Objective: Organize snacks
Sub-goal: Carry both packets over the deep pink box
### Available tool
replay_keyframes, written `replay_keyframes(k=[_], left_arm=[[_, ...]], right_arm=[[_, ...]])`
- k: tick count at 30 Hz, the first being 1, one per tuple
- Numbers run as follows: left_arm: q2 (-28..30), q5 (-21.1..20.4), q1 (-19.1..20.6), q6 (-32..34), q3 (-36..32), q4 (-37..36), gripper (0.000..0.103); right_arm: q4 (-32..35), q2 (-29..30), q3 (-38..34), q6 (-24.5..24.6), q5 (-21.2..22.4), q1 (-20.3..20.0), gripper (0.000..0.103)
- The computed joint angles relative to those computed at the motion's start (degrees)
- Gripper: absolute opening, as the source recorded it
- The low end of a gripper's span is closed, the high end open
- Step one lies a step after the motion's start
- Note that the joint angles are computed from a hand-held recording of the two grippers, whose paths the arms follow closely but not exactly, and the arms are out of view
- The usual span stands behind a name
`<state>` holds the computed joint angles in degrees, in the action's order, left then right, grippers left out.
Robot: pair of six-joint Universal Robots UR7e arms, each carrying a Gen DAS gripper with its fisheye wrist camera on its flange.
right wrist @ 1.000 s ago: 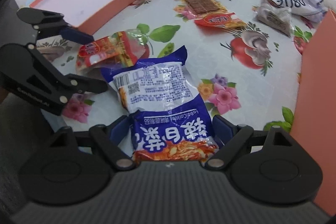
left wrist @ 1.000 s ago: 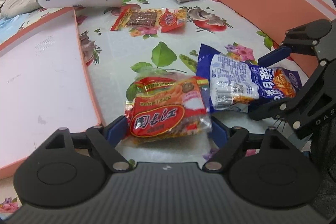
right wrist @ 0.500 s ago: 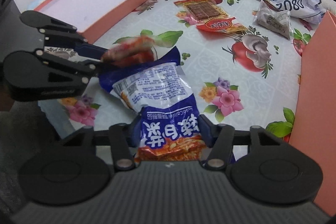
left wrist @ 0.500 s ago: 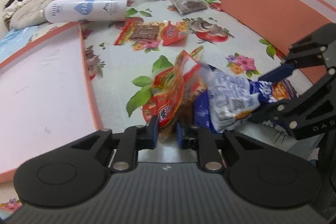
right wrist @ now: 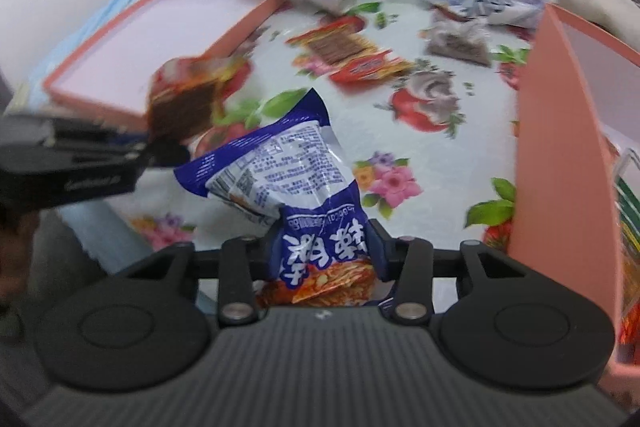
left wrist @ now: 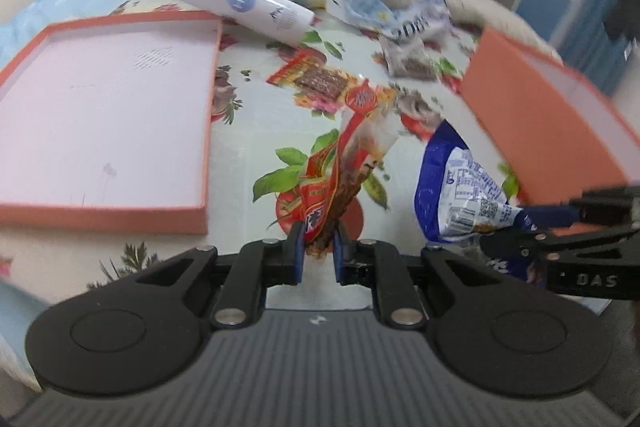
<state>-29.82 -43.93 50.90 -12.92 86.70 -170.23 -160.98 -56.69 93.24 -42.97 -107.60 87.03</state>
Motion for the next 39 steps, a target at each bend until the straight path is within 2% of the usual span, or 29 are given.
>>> replay_keyframes(k=[7,17,25,39], left_arm=[[-0.4,2.0,-2.0,-4.0,0.8,-0.7,0.016],[-1.2,2.1,-3.5,-9.2,0.9,-0.1,0.016],[-1.0,2.4,-5.5,-6.4,-2.0,-1.5,0.016],[2.2,-1.3,-8.6,2.6,-13.4,-4.9,0.017]], right_arm=[[-4.4,-0.4,1.1,7.4,-0.6,0.6,0.045],[-7.9,-2.6,2.8,10.7,-0.1,1.5,0.046],[-9.2,-5.8,3.8,12.8,2.7,2.1,0.046],[-17.0,-10.4,3.0,13.1,6.1,3.9,0.046]])
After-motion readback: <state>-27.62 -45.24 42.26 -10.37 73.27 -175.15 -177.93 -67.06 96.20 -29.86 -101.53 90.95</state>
